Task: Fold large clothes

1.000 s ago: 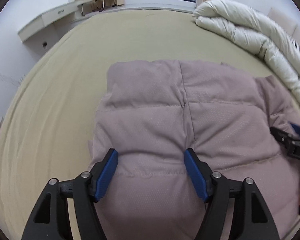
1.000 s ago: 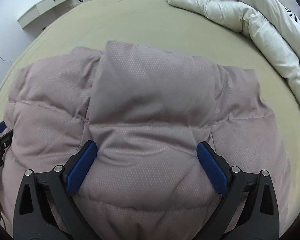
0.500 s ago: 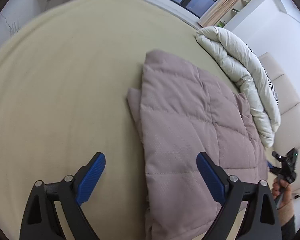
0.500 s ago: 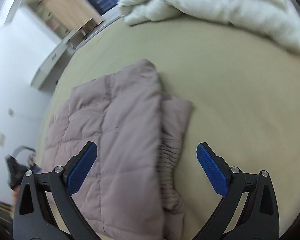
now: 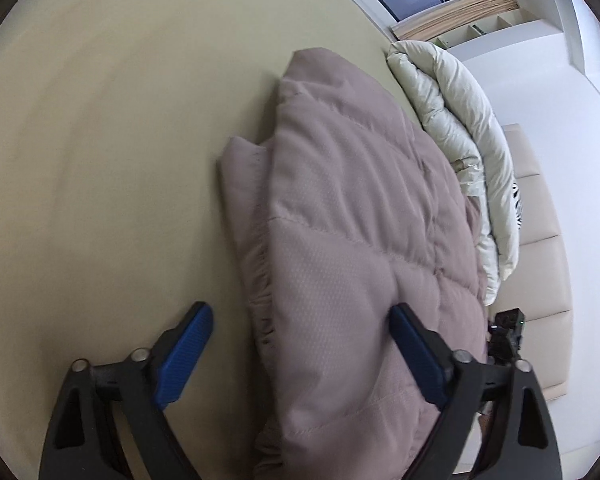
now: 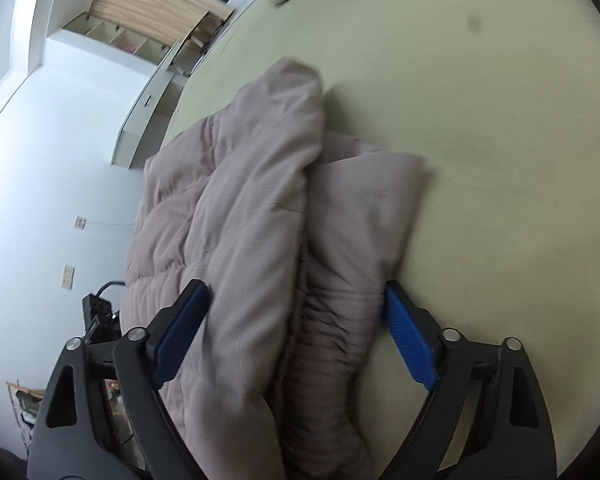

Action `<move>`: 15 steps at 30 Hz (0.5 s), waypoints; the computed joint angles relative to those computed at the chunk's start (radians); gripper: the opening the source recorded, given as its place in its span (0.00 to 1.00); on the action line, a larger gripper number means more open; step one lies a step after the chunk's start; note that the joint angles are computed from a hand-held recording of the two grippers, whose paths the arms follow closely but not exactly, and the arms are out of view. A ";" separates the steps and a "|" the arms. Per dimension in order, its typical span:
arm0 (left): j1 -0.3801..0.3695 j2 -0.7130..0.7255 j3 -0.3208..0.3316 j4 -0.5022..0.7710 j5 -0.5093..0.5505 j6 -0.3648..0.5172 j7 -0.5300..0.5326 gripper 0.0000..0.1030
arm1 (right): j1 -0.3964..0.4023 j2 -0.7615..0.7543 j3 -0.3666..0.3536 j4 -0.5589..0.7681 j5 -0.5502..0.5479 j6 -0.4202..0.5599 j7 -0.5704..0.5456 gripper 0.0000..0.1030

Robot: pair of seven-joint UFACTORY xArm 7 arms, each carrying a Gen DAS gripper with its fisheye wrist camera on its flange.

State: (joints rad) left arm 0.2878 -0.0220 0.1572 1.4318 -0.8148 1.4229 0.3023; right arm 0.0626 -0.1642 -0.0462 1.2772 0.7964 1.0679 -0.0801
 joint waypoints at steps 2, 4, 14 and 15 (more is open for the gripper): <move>-0.006 0.030 -0.008 0.020 -0.028 0.019 -0.024 0.74 | 0.006 0.051 0.014 0.050 -0.048 0.033 0.007 0.86; -0.019 0.043 -0.027 0.033 -0.007 0.006 -0.033 0.72 | -0.002 0.084 0.014 0.083 -0.042 0.070 0.010 0.86; -0.036 -0.004 -0.035 0.029 0.038 -0.005 -0.026 0.41 | 0.016 0.066 0.075 0.156 -0.220 0.106 0.053 0.53; -0.040 -0.012 -0.034 0.033 0.048 -0.005 -0.028 0.39 | 0.024 0.053 0.082 0.163 -0.249 0.105 0.068 0.50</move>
State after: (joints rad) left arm 0.2478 -0.0341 0.1232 1.4647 -0.7663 1.4182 0.2747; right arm 0.0868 -0.1110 0.0355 1.4398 0.5475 1.1727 -0.0122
